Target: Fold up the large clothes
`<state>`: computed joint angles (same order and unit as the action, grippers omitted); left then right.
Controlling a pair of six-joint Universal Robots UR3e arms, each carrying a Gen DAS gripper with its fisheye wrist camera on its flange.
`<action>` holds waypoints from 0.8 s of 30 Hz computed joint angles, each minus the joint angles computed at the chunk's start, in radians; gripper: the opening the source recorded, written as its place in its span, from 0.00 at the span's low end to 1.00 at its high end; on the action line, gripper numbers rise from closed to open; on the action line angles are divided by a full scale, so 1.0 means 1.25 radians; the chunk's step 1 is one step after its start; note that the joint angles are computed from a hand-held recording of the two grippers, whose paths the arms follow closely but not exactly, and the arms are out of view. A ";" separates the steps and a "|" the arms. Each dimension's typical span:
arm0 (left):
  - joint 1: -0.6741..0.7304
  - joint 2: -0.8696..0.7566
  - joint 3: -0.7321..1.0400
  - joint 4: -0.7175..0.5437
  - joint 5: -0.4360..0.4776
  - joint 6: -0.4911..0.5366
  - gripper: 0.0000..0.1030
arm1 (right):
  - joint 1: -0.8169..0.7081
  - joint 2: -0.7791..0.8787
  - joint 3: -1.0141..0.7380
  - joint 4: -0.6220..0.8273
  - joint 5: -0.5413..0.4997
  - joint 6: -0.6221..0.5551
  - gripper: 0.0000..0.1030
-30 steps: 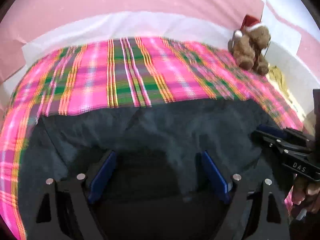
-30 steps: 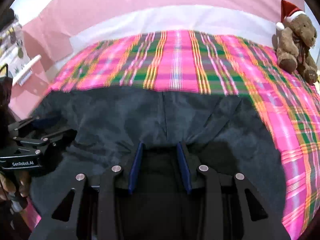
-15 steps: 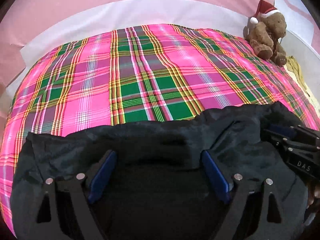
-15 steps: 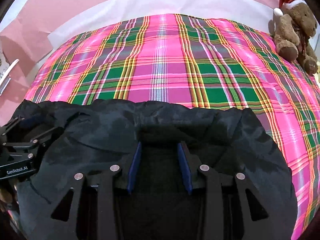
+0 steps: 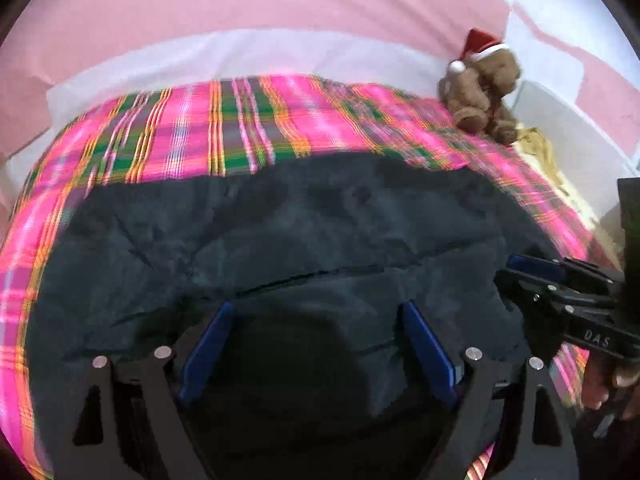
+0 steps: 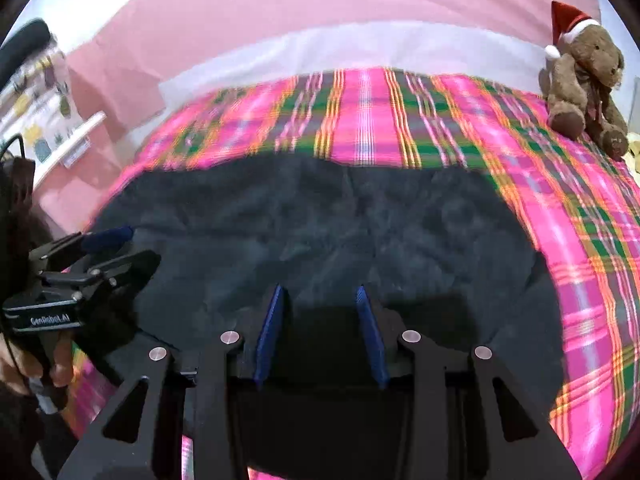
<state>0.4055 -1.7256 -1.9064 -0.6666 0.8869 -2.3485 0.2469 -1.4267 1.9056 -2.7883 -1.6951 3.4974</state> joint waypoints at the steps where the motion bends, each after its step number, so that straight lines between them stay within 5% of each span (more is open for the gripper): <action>1: -0.012 -0.019 -0.003 0.043 0.011 -0.018 0.87 | -0.009 0.019 -0.005 -0.007 0.007 -0.005 0.39; 6: -0.050 -0.053 -0.004 0.130 0.054 -0.078 0.88 | -0.013 0.075 -0.019 -0.038 -0.010 -0.011 0.39; 12: 0.030 0.055 -0.009 -0.014 -0.008 -0.010 0.85 | -0.019 -0.055 0.042 -0.011 -0.018 0.005 0.39; 18: 0.081 0.017 -0.009 0.151 0.040 -0.018 0.85 | -0.102 -0.172 0.164 -0.008 -0.049 -0.020 0.39; 24: 0.082 -0.078 0.030 0.181 0.065 -0.048 0.85 | -0.150 -0.129 0.226 -0.089 -0.004 -0.026 0.40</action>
